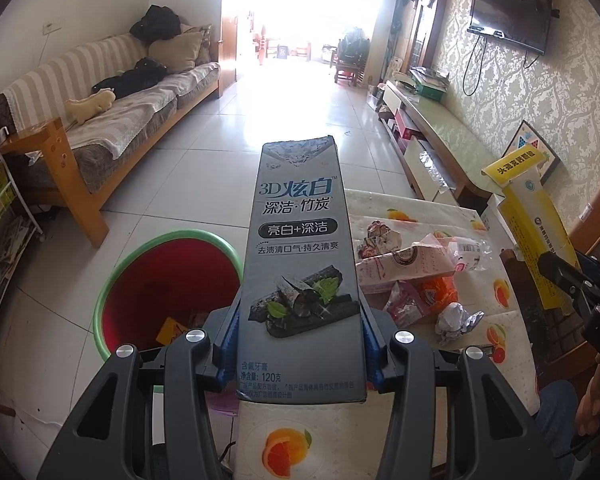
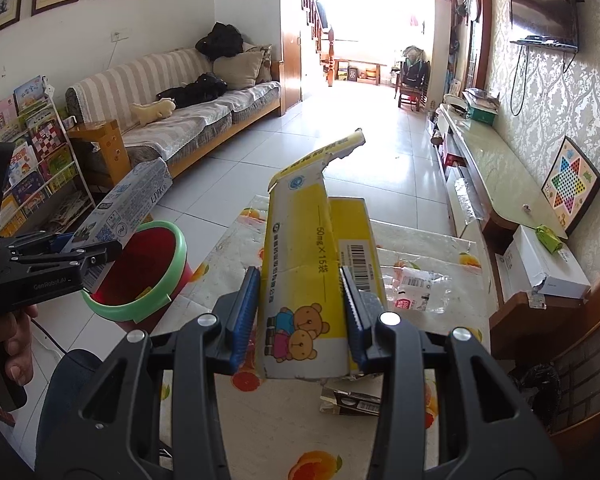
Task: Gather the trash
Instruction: 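Lift the toothpaste box and yellow box and carry both over the red bucket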
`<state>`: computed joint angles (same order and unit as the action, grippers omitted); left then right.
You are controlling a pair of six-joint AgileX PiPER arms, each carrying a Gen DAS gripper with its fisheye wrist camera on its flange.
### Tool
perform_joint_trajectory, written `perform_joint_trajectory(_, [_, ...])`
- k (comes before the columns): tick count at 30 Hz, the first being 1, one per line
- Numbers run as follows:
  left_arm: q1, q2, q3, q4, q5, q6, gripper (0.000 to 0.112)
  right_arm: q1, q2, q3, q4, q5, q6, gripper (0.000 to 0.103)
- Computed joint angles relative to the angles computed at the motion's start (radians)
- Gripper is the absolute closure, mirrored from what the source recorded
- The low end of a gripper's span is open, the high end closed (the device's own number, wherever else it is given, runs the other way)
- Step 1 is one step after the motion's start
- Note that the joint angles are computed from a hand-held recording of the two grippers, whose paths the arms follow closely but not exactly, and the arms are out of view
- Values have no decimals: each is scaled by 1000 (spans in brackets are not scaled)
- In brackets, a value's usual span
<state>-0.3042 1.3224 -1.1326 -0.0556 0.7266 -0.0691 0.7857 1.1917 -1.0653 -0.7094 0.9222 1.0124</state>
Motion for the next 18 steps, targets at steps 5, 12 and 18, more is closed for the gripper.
perform_joint_trajectory(5, [118,0,5,-44,-3,67,66,7,72,-58,14,-39,-29,65])
perform_joint_trajectory(12, [296,56,-15,-123,-3,180,66,24,220,-192,64,-100,-96,65])
perform_joint_trajectory(18, [385,139,-28,-159,-18,243,66,25,347,-317,125,-136,-179,65])
